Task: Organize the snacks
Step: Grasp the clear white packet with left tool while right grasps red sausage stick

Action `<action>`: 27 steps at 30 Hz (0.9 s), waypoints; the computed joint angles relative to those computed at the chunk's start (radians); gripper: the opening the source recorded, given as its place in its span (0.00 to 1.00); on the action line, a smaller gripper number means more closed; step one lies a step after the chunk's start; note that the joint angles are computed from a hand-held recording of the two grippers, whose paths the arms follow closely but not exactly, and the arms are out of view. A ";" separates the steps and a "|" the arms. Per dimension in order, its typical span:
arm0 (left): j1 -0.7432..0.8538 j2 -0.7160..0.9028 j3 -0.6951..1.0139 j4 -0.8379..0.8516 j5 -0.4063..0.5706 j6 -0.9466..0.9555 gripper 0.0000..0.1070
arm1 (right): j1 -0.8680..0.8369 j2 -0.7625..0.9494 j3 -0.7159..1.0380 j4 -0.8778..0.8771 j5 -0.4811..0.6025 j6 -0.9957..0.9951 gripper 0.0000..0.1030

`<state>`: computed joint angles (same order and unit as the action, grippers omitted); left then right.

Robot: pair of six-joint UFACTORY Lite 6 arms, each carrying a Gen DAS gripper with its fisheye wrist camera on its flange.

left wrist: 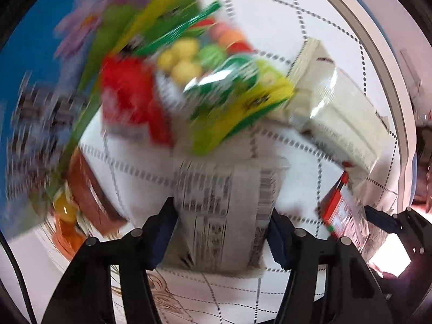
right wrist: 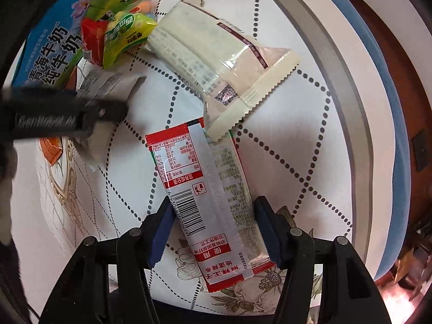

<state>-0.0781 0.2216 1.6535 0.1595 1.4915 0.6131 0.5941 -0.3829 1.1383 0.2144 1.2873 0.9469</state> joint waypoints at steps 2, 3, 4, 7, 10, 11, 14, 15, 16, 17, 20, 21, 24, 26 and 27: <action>0.083 -0.038 -0.041 -0.017 -0.013 0.021 0.55 | -0.022 0.010 0.005 0.009 0.005 -0.016 0.61; 0.132 -0.050 -0.055 -0.032 -0.010 0.030 0.55 | -0.037 0.018 0.008 0.017 0.007 -0.028 0.61; 0.190 -0.055 -0.066 -0.053 0.000 0.035 0.55 | -0.040 0.036 0.017 0.020 0.003 -0.029 0.61; 0.378 -0.052 -0.093 -0.103 0.033 0.043 0.55 | -0.035 0.088 0.051 0.030 -0.010 -0.021 0.61; 0.552 -0.024 -0.104 -0.155 0.071 0.033 0.55 | -0.049 0.155 0.116 0.080 -0.020 -0.044 0.63; 0.586 -0.010 -0.100 -0.173 0.087 0.036 0.55 | -0.065 0.179 0.142 0.117 -0.022 -0.077 0.63; 0.640 0.019 -0.093 -0.206 0.104 0.056 0.56 | -0.084 0.247 0.255 0.146 0.010 -0.137 0.64; 0.643 0.020 -0.099 -0.213 0.099 0.063 0.58 | -0.079 0.266 0.299 0.122 0.032 -0.133 0.68; 0.646 0.007 -0.119 -0.215 0.092 0.069 0.58 | -0.073 0.285 0.341 0.096 0.056 -0.132 0.71; 0.663 0.015 -0.123 -0.213 0.081 0.088 0.60 | -0.068 0.306 0.380 0.072 0.083 -0.140 0.71; 0.644 0.016 -0.141 -0.218 0.054 0.073 0.63 | -0.059 0.340 0.421 0.060 0.123 -0.149 0.71; 0.639 0.007 -0.150 -0.217 0.047 0.069 0.63 | -0.051 0.354 0.424 0.066 0.125 -0.153 0.71; 0.628 -0.021 -0.202 -0.232 -0.001 0.054 0.63 | -0.001 0.389 0.411 0.060 0.100 -0.156 0.71; 0.643 -0.067 -0.203 -0.236 0.014 0.063 0.55 | 0.047 0.406 0.402 0.037 0.081 -0.129 0.71; 0.639 -0.096 -0.211 -0.235 0.013 0.066 0.52 | 0.076 0.417 0.409 0.002 0.080 -0.105 0.66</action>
